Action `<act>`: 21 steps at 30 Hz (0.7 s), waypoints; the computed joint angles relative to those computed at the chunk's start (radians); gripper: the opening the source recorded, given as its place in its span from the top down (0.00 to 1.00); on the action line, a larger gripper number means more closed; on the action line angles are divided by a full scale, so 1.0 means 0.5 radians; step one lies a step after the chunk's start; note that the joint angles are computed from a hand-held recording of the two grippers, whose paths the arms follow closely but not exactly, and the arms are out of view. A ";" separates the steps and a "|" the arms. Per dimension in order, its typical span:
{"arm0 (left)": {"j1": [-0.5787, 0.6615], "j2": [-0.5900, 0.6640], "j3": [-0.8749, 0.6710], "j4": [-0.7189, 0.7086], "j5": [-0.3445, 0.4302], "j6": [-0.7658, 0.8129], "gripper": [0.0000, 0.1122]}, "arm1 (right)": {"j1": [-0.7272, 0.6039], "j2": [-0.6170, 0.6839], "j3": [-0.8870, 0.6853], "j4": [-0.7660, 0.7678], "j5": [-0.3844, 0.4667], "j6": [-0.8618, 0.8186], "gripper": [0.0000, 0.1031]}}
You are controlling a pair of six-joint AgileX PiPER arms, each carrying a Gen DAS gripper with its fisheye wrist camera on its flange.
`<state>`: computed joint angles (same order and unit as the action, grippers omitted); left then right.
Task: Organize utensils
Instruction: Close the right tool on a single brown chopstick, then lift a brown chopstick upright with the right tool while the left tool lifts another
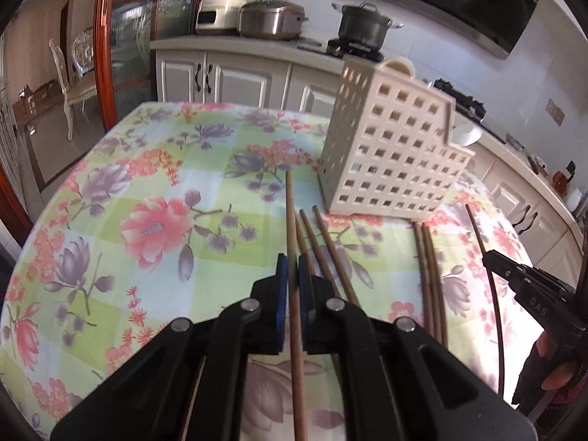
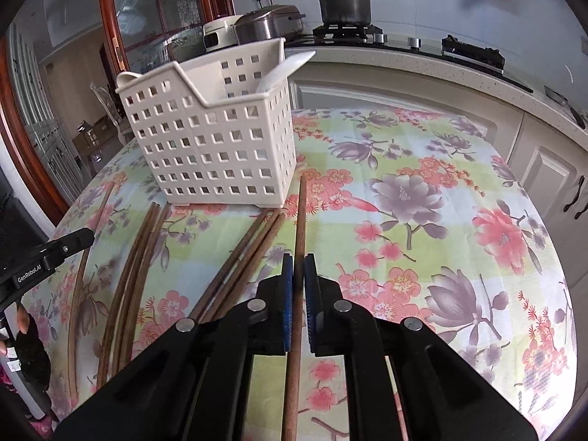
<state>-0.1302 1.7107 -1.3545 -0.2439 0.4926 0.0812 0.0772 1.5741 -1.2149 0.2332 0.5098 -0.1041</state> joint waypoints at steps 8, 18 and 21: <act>-0.141 -0.394 0.319 0.322 -0.281 -0.235 0.95 | -0.003 -0.368 0.167 0.024 -0.076 -0.046 0.91; -0.221 -0.624 0.492 0.579 -0.328 -0.455 0.95 | -0.056 -0.481 0.173 0.096 0.113 -0.145 0.90; -0.167 -0.569 0.493 0.305 -0.320 -0.192 0.95 | -0.063 -0.307 0.133 0.004 0.155 -0.061 0.74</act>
<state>-0.2138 1.4264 -1.1081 -0.0915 0.3326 -0.0148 0.0456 1.4205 -1.1482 0.2352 0.5871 -0.1348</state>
